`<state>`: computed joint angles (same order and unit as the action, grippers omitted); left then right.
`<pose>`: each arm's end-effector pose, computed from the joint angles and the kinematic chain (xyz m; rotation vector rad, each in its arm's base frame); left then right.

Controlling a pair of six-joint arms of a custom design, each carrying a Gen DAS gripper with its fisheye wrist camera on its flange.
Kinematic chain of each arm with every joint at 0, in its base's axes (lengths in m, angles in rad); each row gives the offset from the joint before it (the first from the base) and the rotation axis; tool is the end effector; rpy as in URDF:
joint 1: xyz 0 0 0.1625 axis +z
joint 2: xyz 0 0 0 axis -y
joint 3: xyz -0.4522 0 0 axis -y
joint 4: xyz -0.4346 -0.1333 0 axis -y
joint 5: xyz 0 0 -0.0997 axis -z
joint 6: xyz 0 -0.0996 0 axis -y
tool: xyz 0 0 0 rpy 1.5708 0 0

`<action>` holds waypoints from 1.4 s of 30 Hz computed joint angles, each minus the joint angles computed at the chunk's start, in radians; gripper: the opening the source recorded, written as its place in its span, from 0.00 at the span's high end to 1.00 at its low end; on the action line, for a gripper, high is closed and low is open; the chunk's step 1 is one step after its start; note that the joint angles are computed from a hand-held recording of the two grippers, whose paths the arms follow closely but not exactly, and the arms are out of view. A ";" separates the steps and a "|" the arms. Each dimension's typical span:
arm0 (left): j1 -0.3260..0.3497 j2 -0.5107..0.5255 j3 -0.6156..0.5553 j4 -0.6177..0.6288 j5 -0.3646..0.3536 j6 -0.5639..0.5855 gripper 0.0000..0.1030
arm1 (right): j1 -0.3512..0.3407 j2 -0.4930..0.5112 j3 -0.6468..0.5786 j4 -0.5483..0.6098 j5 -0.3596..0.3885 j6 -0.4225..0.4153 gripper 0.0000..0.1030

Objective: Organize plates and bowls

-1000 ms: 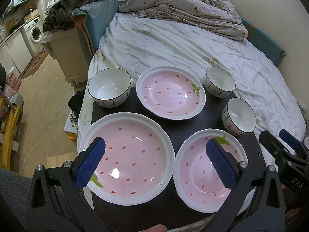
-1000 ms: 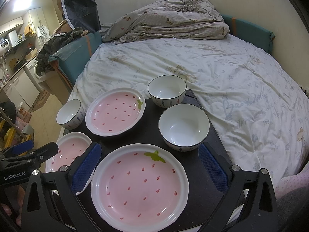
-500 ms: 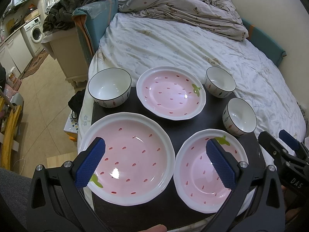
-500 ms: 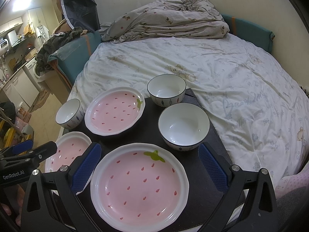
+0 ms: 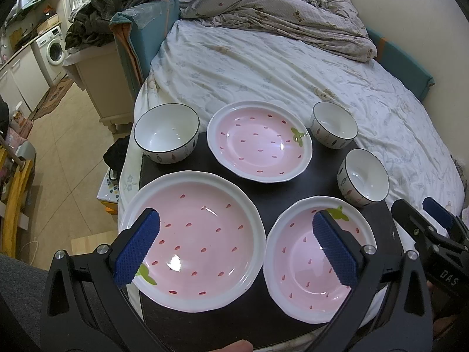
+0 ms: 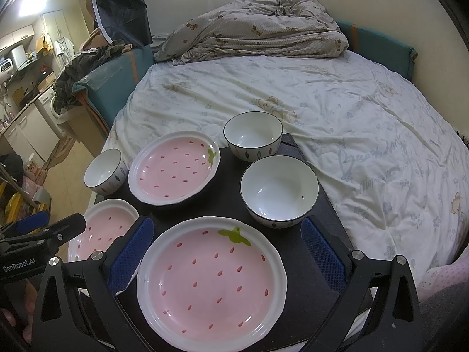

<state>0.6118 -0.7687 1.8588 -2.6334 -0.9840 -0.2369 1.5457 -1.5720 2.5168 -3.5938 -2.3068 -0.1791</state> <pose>-0.4021 -0.5123 0.0059 0.9325 2.4388 -0.4144 0.0572 -0.3678 0.3154 -0.3165 -2.0987 1.1495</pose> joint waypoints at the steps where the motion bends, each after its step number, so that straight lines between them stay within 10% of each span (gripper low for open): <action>1: 0.000 0.000 0.000 0.000 0.000 0.000 0.00 | 0.000 0.001 0.000 -0.001 -0.001 -0.001 0.00; 15: 0.026 -0.002 -0.030 0.045 0.014 -0.002 0.00 | -0.013 0.000 -0.005 0.008 0.009 -0.009 0.00; 27: 0.071 0.009 -0.114 0.204 0.009 -0.075 0.00 | -0.029 -0.084 -0.104 0.400 0.189 0.078 0.00; 42: 0.177 0.045 -0.225 0.379 -0.022 -0.222 0.00 | -0.062 0.049 -0.238 0.557 0.262 0.093 0.00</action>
<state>0.7883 -0.7236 1.6335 -2.2548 -1.0063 -0.4589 1.4833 -1.5226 2.2790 -3.0368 -2.0449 -0.0860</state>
